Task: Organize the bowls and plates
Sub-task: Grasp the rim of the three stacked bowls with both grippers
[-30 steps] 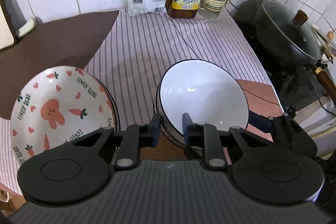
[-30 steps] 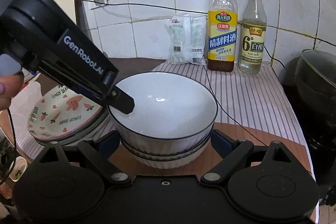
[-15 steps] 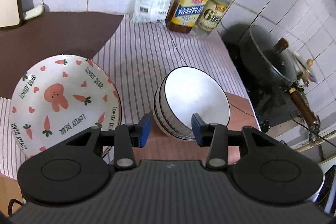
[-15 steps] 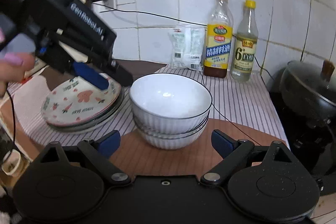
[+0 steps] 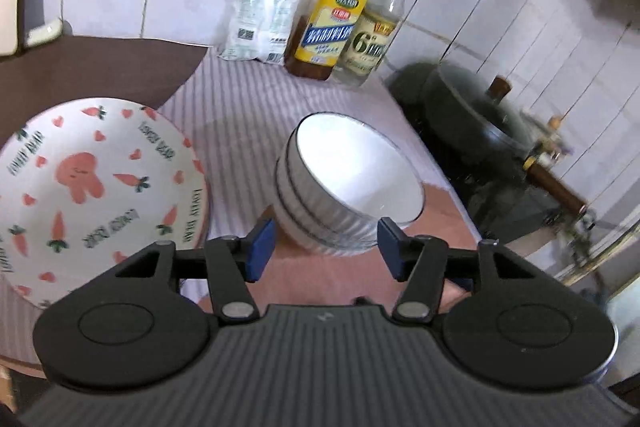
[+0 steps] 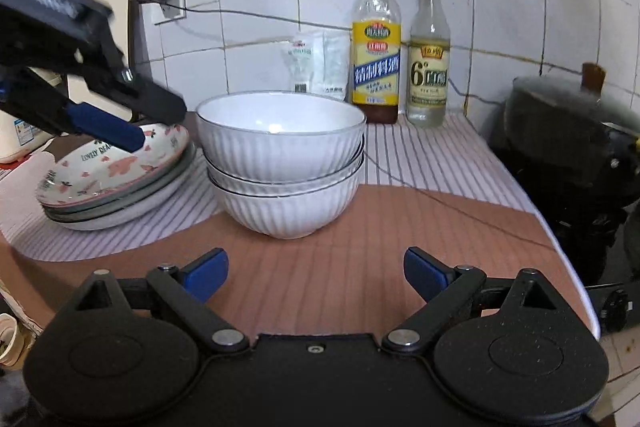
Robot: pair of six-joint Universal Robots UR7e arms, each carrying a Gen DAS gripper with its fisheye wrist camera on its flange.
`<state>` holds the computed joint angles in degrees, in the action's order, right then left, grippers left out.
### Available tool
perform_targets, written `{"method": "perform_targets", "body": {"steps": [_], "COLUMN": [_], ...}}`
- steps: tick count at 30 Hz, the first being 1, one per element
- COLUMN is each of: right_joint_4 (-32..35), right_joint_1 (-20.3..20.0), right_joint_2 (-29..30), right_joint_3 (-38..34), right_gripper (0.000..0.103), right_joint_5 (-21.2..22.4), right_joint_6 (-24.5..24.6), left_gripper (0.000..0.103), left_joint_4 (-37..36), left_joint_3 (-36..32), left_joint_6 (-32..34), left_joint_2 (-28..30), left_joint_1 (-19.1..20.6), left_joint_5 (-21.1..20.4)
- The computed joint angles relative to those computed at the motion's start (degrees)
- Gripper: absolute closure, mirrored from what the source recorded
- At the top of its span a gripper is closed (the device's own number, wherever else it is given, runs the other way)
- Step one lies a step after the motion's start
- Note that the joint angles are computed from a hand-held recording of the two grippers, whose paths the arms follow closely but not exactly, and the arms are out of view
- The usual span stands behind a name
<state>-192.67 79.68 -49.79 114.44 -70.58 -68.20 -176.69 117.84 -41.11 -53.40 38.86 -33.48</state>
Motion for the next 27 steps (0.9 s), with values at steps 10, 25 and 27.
{"method": "perform_targets", "body": {"steps": [10,25,27], "right_joint_4": [2.2,6.8,7.1], "right_joint_1": [2.3,4.0,4.3], "right_joint_2": [5.5,8.2,8.2], "right_joint_3": [-6.3,-11.1,-11.2], "right_gripper": [0.005,0.005,0.004], "right_joint_5": [-2.4,-0.2,-0.3], "right_joint_6": [-1.4,-2.9,-2.7], "left_gripper": [0.04,0.051,0.057], "left_joint_4": [7.8,16.3,17.1], "left_joint_3": [-5.9,-12.8,-13.2], "left_joint_6": [-7.7,-7.1,-7.4], "left_joint_2": [-1.1,1.5,1.7], "left_joint_1": [6.9,11.3,11.3], "left_joint_5": [-11.1,-12.4,-11.9]}}
